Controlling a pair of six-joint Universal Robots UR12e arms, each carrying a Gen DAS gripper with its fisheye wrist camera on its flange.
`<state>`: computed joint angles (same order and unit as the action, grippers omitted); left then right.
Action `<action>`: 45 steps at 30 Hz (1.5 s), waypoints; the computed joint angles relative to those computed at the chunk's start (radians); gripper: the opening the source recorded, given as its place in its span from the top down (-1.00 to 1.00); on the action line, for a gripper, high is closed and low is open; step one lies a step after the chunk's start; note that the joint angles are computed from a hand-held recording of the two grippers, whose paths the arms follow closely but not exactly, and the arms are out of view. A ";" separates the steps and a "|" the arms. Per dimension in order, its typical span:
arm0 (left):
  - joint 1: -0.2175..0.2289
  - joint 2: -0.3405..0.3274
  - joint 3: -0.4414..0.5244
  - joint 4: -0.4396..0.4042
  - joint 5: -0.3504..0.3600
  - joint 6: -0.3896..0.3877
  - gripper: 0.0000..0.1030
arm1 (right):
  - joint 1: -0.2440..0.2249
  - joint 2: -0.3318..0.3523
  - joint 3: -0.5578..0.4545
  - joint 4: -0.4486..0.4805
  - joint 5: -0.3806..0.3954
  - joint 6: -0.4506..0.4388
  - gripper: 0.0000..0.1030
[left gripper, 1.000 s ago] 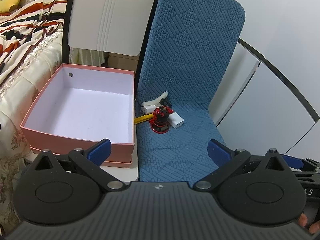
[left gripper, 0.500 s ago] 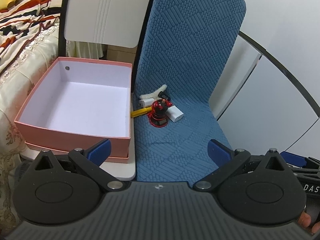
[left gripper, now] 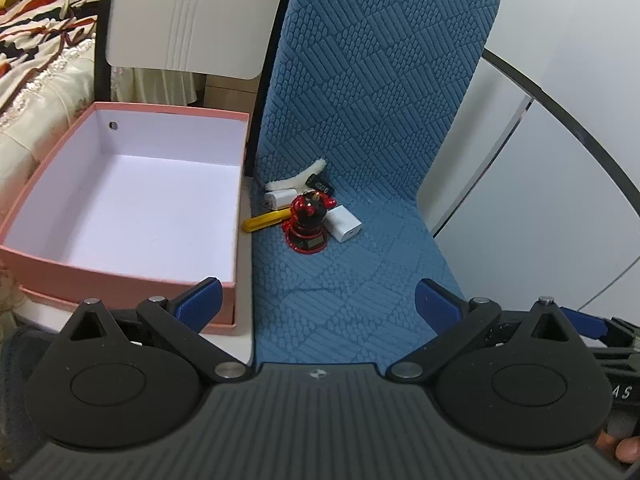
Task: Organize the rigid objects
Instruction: 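Move both tools toward the small objects on the blue chair seat, then grasp the red-black figurine with the left tool while the right tool grasps the white charger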
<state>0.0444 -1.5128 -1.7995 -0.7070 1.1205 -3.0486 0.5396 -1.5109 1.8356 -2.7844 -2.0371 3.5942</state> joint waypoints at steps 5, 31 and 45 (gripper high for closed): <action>-0.018 -0.052 0.027 0.027 -0.014 -0.044 -1.00 | -0.030 0.013 -0.008 0.005 0.031 -0.042 -0.99; -0.115 -0.342 0.201 0.070 0.060 -0.087 -0.54 | -0.197 0.178 -0.136 0.064 0.255 -0.253 -0.39; -0.152 -0.473 0.299 0.086 0.147 -0.091 -0.54 | -0.248 0.320 -0.245 0.046 0.314 -0.388 -0.28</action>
